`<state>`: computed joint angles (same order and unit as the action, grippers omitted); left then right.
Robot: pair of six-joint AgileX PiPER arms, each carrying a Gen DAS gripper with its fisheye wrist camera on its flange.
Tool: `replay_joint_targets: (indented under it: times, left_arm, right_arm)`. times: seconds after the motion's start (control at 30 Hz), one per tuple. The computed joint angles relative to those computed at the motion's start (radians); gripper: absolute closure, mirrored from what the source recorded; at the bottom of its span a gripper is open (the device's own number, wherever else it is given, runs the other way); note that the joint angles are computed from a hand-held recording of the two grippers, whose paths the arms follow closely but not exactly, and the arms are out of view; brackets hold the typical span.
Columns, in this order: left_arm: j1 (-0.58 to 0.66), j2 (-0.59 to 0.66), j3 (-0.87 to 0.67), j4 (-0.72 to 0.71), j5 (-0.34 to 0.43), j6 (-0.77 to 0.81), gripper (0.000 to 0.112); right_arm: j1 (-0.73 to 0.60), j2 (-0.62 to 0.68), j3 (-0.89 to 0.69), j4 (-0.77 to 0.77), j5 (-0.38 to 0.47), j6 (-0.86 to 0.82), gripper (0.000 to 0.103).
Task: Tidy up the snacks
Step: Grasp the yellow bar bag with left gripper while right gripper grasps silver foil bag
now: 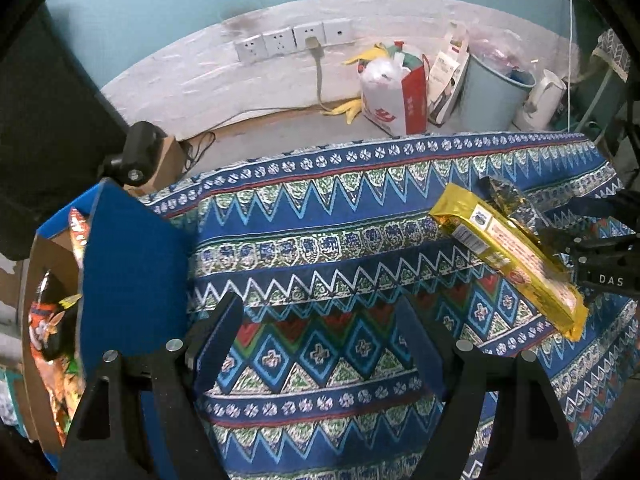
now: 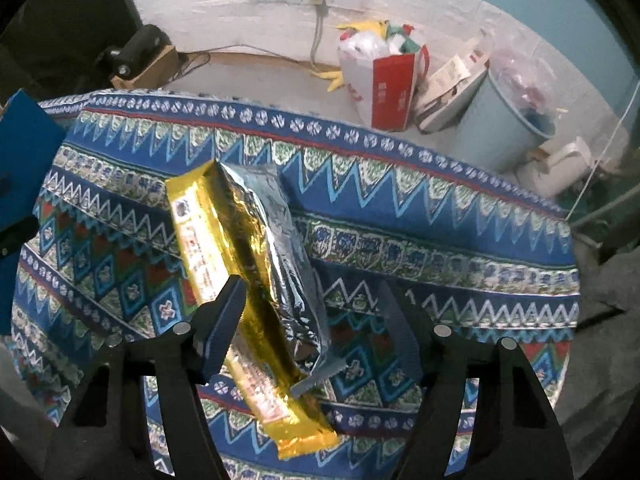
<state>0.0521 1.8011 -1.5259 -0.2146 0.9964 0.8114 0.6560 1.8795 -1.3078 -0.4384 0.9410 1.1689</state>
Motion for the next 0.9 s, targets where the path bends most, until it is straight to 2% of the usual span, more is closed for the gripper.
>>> replay_joint_targets:
  times: [0.07, 0.23, 0.33, 0.4, 0.53, 0.8, 0.9]
  left_arm:
    - [-0.014, 0.019, -0.003, 0.012, -0.001, -0.016, 0.032]
    - [-0.041, 0.054, -0.008, 0.038, 0.017, -0.056, 0.032]
    - [-0.055, 0.043, 0.021, 0.054, -0.006, -0.055, 0.032]
    - [-0.060, 0.036, 0.039, 0.062, -0.016, -0.056, 0.032]
    - [-0.065, 0.029, 0.057, 0.068, -0.009, -0.062, 0.032]
    - [-0.052, -0.003, 0.111, 0.078, -0.015, -0.044, 0.032]
    - [-0.040, -0.003, 0.111, 0.071, 0.011, -0.043, 0.032]
  right_arm:
    - [-0.007, 0.011, 0.010, -0.001, -0.017, -0.011, 0.033]
    - [-0.027, 0.046, 0.014, 0.015, -0.047, -0.035, 0.041]
    - [-0.019, 0.057, 0.024, 0.015, -0.066, -0.022, 0.050]
    - [-0.015, 0.076, 0.007, 0.053, -0.056, -0.049, 0.067]
    - [0.031, 0.110, -0.029, 0.058, 0.007, -0.009, 0.070]
    - [0.120, 0.120, -0.054, 0.155, 0.014, 0.150, 0.072]
    - [0.156, 0.130, -0.073, 0.174, -0.002, 0.196, 0.073]
